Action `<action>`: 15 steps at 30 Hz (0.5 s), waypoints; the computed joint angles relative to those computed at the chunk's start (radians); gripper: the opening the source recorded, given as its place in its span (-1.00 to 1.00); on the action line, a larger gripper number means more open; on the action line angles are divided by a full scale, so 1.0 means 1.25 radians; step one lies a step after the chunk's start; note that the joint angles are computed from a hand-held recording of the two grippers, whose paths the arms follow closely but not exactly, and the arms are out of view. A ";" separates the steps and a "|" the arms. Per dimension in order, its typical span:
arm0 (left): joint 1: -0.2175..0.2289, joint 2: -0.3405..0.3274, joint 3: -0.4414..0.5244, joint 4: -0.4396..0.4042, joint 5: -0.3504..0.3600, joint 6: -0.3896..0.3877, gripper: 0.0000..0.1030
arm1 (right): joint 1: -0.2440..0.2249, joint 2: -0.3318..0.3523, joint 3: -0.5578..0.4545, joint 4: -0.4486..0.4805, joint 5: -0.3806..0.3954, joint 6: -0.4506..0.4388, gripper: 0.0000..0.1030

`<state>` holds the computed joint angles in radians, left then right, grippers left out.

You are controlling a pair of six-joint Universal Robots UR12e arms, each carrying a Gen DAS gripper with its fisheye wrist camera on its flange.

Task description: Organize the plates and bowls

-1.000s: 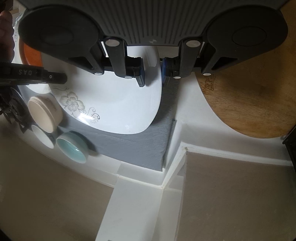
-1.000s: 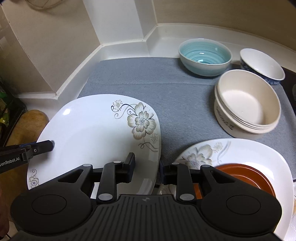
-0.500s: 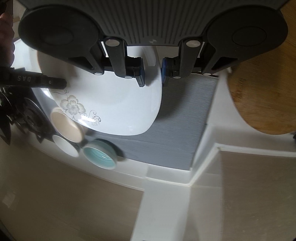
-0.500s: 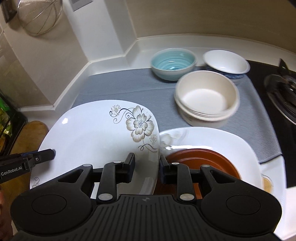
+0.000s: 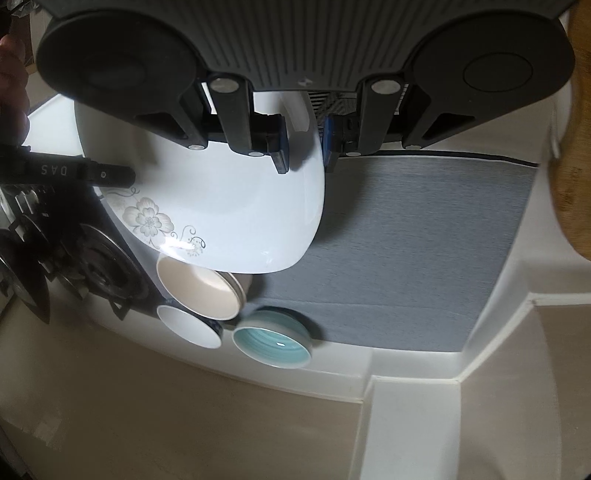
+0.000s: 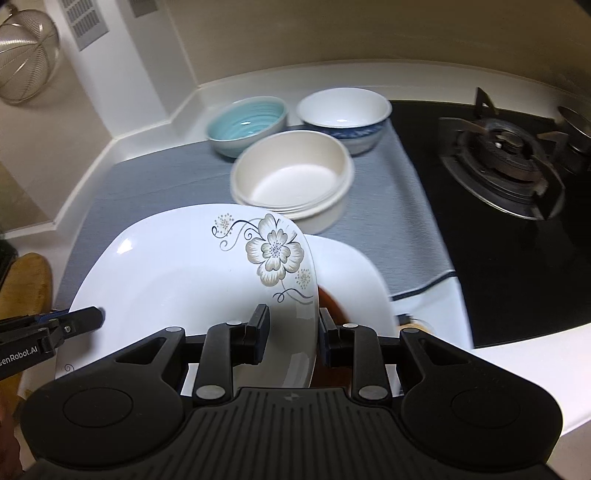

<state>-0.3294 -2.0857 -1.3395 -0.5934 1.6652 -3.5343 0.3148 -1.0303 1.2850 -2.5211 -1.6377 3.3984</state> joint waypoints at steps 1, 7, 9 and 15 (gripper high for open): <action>-0.003 -0.005 0.008 -0.006 0.003 -0.003 -0.61 | -0.003 -0.001 0.001 0.004 0.003 0.000 -0.44; -0.012 -0.025 0.040 -0.034 0.012 -0.016 -0.61 | -0.018 -0.001 -0.001 0.019 0.015 -0.009 -0.44; -0.013 -0.029 0.046 -0.042 0.013 -0.018 -0.61 | -0.022 -0.002 0.000 0.021 0.022 -0.013 -0.44; -0.017 -0.036 0.054 -0.051 0.012 -0.015 -0.60 | -0.031 -0.003 0.002 0.028 0.031 -0.022 -0.44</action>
